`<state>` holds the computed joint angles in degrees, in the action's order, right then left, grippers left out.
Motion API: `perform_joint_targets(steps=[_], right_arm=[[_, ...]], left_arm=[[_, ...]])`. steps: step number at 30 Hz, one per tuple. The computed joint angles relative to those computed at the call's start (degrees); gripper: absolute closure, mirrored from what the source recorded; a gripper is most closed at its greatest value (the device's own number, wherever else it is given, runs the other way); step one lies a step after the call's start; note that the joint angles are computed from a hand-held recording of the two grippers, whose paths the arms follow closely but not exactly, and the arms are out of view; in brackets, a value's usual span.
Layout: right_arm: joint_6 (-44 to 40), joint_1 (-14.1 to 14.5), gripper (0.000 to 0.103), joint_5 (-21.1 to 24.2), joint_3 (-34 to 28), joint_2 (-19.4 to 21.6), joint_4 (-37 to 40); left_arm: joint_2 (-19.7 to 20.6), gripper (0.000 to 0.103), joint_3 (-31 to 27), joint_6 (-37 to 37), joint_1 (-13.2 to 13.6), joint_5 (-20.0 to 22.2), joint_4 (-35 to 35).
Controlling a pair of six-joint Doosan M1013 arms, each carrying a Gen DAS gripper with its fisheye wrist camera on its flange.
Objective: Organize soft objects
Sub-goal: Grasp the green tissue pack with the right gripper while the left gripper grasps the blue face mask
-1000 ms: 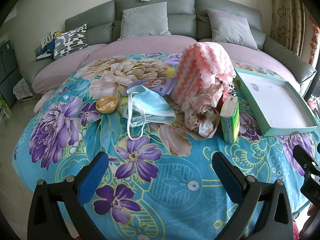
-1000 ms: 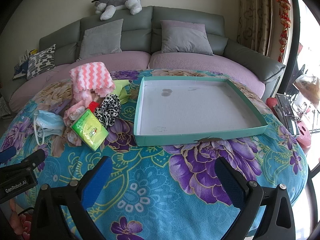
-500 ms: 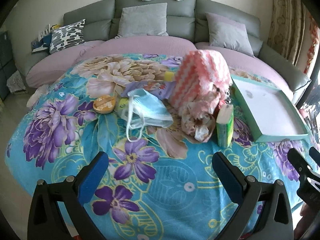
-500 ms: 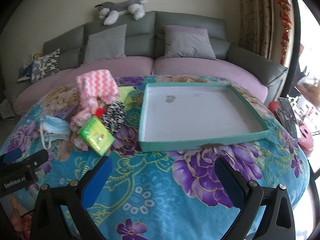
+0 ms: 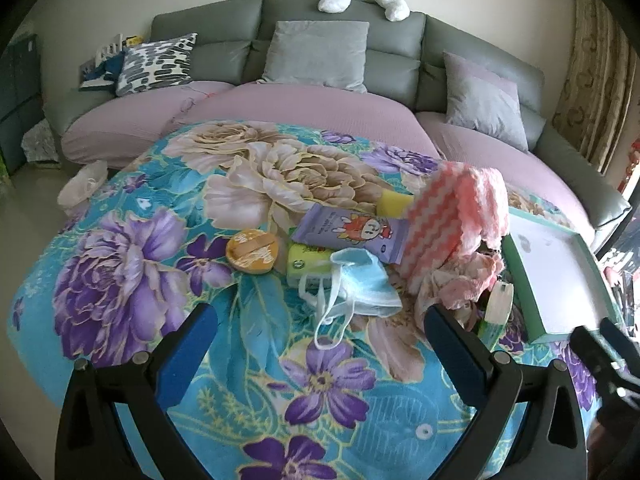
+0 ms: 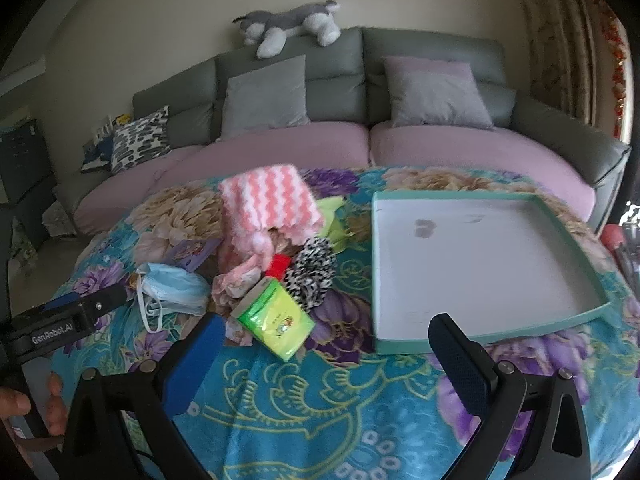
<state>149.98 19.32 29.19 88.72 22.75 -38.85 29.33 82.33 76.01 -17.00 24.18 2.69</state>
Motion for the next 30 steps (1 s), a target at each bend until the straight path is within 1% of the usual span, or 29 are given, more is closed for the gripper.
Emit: perform_joint_targets(steps=[3,9,11,12,14,16,19,21,23,25,26,30], right_arm=[[-4.2,-0.2,0.0,0.0,-1.4,1.3,4.1],[-10.8,-0.5,0.001,0.0,-3.8,3.8,9.6],[-13.1,-0.6,0.006,0.4,-4.5,4.5,11.6],[-14.5,-0.7,0.008,0.6,-5.0,4.9,12.8],[-15.7,-0.7,0.011,0.9,-5.6,5.6,13.6],[-17.5,-0.8,0.013,1.2,-6.3,6.2,14.9],[-20.9,-1.0,0.02,1.6,-7.2,7.2,18.0],[-22.3,-1.1,0.024,1.6,-7.8,7.9,19.2],[-23.9,-1.2,0.029,1.7,-8.4,8.5,20.6],[-25.8,-1.3,0.032,1.8,-8.6,8.9,22.6],[-26.5,-1.4,0.035,1.9,-8.7,9.0,23.4],[-27.5,-1.7,0.039,1.1,-8.8,9.4,25.3]], left_arm=[[1.0,0.0,-1.2,3.7,0.3,0.6,-3.6],[2.9,0.001,-3.3,3.6,0.4,1.7,-3.9],[3.7,0.002,-4.0,4.4,0.5,1.8,-5.1],[3.9,0.004,-4.3,4.2,0.5,2.0,-4.9],[4.7,0.014,-5.3,4.5,0.5,3.1,-5.0],[5.5,0.017,-6.1,5.7,0.6,3.9,-6.3],[6.2,0.021,-6.8,6.0,0.6,3.8,-6.7],[6.5,0.026,-7.2,6.7,0.6,4.1,-7.4],[7.0,0.035,-7.7,7.0,0.6,4.4,-7.4],[7.5,0.038,-8.3,8.0,0.7,5.0,-8.6],[7.7,0.041,-8.4,8.3,0.7,5.2,-8.7],[8.1,0.049,-8.6,8.6,0.6,5.1,-8.7]])
